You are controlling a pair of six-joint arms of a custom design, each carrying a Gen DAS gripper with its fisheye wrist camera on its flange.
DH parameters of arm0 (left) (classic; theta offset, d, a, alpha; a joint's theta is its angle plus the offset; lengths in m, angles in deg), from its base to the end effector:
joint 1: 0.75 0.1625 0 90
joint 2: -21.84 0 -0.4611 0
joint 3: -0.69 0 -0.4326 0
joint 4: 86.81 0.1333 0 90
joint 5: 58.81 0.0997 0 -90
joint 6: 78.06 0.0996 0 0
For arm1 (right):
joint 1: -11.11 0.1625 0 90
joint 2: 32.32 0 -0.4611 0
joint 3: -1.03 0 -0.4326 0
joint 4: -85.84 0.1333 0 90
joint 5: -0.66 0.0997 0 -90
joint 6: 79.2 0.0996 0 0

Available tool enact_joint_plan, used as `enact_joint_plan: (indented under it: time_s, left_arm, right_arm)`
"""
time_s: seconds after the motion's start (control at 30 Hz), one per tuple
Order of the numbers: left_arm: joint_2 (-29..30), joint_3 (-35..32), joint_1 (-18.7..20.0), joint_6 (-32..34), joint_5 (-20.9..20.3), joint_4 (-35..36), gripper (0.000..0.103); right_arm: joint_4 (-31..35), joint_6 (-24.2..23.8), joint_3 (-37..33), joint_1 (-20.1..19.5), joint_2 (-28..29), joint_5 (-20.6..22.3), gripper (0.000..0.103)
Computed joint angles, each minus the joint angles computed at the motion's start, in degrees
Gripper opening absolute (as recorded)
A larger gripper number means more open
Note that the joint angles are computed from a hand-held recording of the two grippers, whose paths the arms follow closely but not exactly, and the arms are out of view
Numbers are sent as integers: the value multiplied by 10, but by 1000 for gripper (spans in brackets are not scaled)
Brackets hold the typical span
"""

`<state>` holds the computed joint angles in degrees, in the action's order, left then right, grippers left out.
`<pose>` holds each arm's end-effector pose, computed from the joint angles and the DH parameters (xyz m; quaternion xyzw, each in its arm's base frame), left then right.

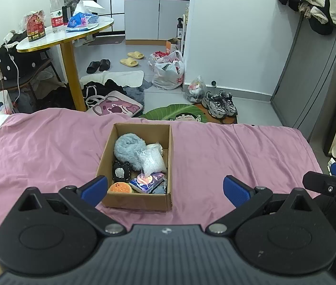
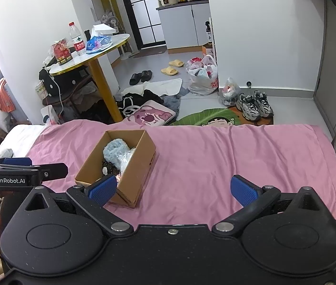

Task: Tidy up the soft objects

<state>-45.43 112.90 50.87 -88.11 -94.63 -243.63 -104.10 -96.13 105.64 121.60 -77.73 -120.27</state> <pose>-0.2039 -0.6022 0.2653 0.1301 0.8687 -0.3375 0.3385 0.3137 -0.6050 0.1196 0.2019 -0.8855 0.3431 0.2394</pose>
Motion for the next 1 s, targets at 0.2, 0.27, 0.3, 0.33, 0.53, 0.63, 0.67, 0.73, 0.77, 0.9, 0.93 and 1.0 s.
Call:
enact_joint_plan:
  time_s: [0.2,0.27,0.3,0.33,0.53,0.63,0.67,0.73,0.77,0.9,0.93,1.0]
  left_arm:
    - [0,0,0,-2,0,2,103]
    - [0,0,1,-2,0,2,103]
    - [0,0,1,-1,0,2,103]
    - [0,0,1,-1,-1,3,103]
    - [0,0,2,0,-1,2,103]
    - [0,0,2,-1,-1,2,103]
    - [0,0,2,-1,-1,2,103]
    - [0,0,2,0,-1,1,103]
    - [0,0,2,0,-1,2,103]
    - [0,-1,4,-3,-2,7,103]
    - [0,-1,4,-3,-2,7,103]
    - [0,0,6,-1,-3,6,103]
  right_arm:
    - [-1,-1,-1,0,2,-1,103]
    - [-1,-1,-1,0,1,-1,103]
    - [0,-2,0,-1,1,-1,103]
    - [-1,-1,1,0,1,-1,103]
    - [-1,0,1,1,1,-2,103]
    - [-4,-5,2,0,1,-3,103]
    - [-4,-5,2,0,1,-3,103]
    - [-4,-3,2,0,2,-2,103]
    - [-4,-3,2,0,2,-3,103]
    - [-5,-8,2,-2,5,-1,103]
    - [-5,-8,3,-3,4,-1,103]
    - [-5,-8,4,-6,5,0,103]
